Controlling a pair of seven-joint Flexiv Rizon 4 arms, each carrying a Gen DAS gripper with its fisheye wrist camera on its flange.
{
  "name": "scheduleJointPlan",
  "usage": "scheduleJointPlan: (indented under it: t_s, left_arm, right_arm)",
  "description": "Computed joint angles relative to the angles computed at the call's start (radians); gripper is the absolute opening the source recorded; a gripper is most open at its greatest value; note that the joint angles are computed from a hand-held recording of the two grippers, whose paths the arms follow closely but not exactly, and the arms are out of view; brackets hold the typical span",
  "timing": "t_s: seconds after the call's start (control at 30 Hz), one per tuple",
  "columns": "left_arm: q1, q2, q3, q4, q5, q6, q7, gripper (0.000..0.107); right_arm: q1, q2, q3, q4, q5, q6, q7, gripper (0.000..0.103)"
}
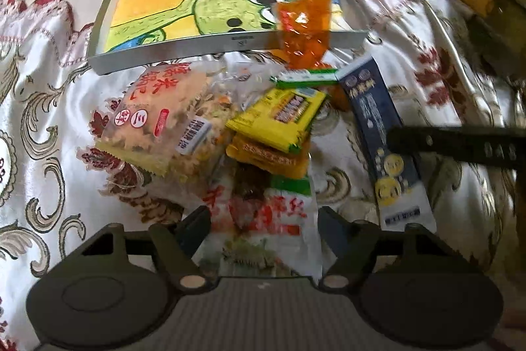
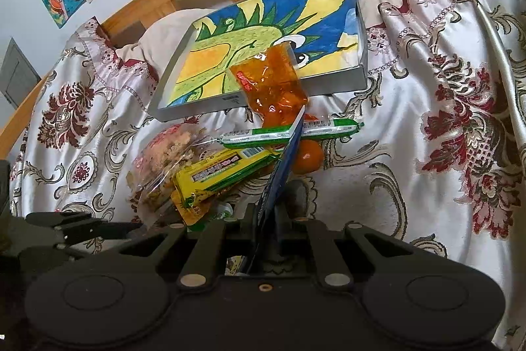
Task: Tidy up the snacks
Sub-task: 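Lift the blue packet with the right gripper while the left gripper grasps the brown jerky packet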
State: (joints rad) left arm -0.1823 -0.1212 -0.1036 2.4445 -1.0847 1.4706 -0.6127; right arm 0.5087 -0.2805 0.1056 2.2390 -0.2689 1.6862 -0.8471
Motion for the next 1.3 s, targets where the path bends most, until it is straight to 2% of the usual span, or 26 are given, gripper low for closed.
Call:
scheduleJointPlan:
  t_s: [0.07, 0.17, 0.3, 0.37, 0.5, 0.6, 0.63, 0.67, 0.7, 0.73, 0.83, 0.87, 0.93, 1.03, 1.13, 1.2, 1.3]
  left_arm:
    - [0.005, -0.019, 0.015, -0.013, 0.07, 0.004, -0.064, 0.07]
    - [0.022, -0.042, 0.003, -0.026, 0.123, 0.026, -0.106, 0.066]
    - [0.048, -0.054, 0.001, -0.034, 0.232, 0.031, -0.187, 0.056]
    - [0.069, -0.049, -0.02, -0.03, 0.245, 0.033, -0.182, 0.05]
    - [0.084, -0.038, -0.029, -0.025, 0.26, 0.018, -0.202, 0.048]
    - [0.083, -0.027, -0.022, -0.026, 0.276, -0.004, -0.212, 0.049]
    - [0.076, -0.03, -0.006, -0.029, 0.315, -0.002, -0.238, 0.055]
    - [0.073, -0.033, 0.002, -0.031, 0.343, 0.0, -0.258, 0.06]
    - [0.07, -0.037, 0.016, -0.035, 0.384, -0.003, -0.291, 0.07]
    - [0.071, -0.041, 0.023, -0.038, 0.412, -0.006, -0.32, 0.076]
    - [0.104, -0.042, -0.033, -0.027, 0.329, 0.009, -0.265, 0.076]
    - [0.105, -0.042, -0.034, -0.029, 0.327, 0.004, -0.262, 0.075]
    - [0.114, -0.034, -0.068, -0.024, 0.241, 0.005, -0.198, 0.065]
    - [0.094, -0.021, -0.066, -0.023, 0.174, -0.009, -0.138, 0.05]
    - [0.065, -0.009, -0.03, -0.022, 0.189, -0.026, -0.165, 0.037]
    - [0.054, 0.008, -0.02, -0.016, 0.156, -0.049, -0.17, 0.035]
    - [0.027, 0.03, -0.006, -0.001, 0.109, -0.055, -0.163, 0.033]
  right_arm:
    - [-0.014, -0.005, 0.017, -0.004, 0.004, 0.0, -0.006, 0.011]
    - [-0.021, -0.013, 0.026, -0.007, 0.009, 0.009, -0.014, 0.012]
    - [-0.035, -0.029, 0.045, -0.019, 0.019, 0.011, -0.023, 0.014]
    - [-0.082, -0.046, 0.099, -0.035, 0.034, 0.008, -0.034, 0.016]
    - [-0.189, -0.08, 0.222, -0.068, 0.069, -0.006, -0.06, 0.019]
    - [-0.252, -0.096, 0.299, -0.083, 0.094, -0.014, -0.083, 0.03]
    - [-0.255, -0.096, 0.305, -0.084, 0.098, -0.015, -0.088, 0.032]
    - [-0.242, -0.092, 0.294, -0.082, 0.098, -0.015, -0.09, 0.033]
    - [-0.232, -0.09, 0.284, -0.081, 0.098, -0.015, -0.094, 0.034]
    - [-0.222, -0.088, 0.275, -0.08, 0.098, -0.017, -0.095, 0.036]
    - [-0.182, -0.081, 0.236, -0.078, 0.091, -0.034, -0.098, 0.034]
    - [-0.157, -0.076, 0.209, -0.075, 0.085, -0.039, -0.094, 0.028]
    - [-0.115, -0.066, 0.163, -0.063, 0.074, -0.029, -0.091, 0.02]
    - [-0.102, -0.064, 0.149, -0.054, 0.07, -0.007, -0.096, 0.017]
    - [-0.087, -0.06, 0.133, -0.045, 0.066, 0.012, -0.099, 0.014]
    - [-0.057, -0.052, 0.098, -0.035, 0.061, 0.025, -0.095, 0.013]
    - [0.037, -0.034, -0.004, -0.01, 0.051, 0.046, -0.082, 0.011]
